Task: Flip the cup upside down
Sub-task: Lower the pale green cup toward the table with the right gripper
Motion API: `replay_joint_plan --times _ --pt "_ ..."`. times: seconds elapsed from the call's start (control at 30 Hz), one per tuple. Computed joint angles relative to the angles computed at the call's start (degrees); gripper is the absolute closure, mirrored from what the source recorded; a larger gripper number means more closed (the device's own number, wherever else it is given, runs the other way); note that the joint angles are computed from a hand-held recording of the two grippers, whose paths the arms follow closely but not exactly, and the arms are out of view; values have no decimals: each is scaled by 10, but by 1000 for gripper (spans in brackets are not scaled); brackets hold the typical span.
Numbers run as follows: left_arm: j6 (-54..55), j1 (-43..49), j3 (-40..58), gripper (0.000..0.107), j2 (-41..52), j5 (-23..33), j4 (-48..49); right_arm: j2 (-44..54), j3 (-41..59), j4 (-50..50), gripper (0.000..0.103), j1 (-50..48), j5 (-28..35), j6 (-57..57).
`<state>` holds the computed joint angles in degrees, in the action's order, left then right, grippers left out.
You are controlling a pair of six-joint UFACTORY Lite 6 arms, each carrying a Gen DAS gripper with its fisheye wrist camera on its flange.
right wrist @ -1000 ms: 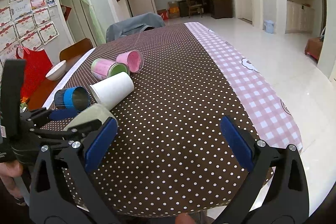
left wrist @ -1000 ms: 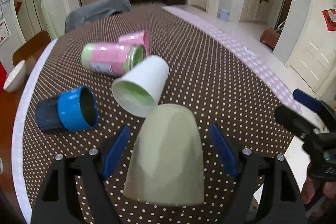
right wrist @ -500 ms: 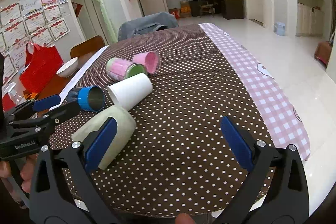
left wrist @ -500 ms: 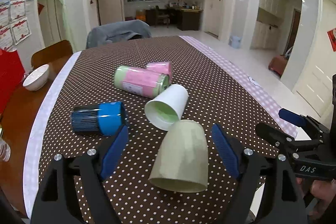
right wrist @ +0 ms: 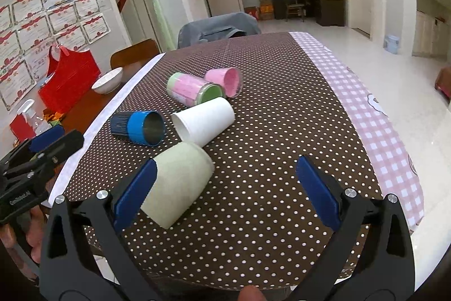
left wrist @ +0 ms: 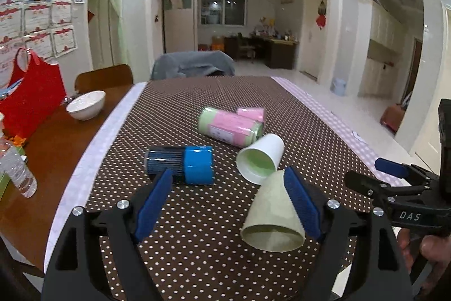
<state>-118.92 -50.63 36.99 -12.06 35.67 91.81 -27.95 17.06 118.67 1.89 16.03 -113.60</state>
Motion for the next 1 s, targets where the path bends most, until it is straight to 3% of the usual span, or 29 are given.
replay_joint_plan --times 0.27,0.47,0.83,1.0 --pt "7 -34 -42 27 -66 66 -24 23 42 -147 6 13 6 155" --pt "-7 -41 -63 27 -82 116 -19 46 71 -180 6 47 -22 207" --pt "-59 20 -93 26 -94 92 44 79 112 -233 6 101 -63 297" --pt "-94 52 -101 26 -86 70 87 130 142 -321 6 90 -24 408"
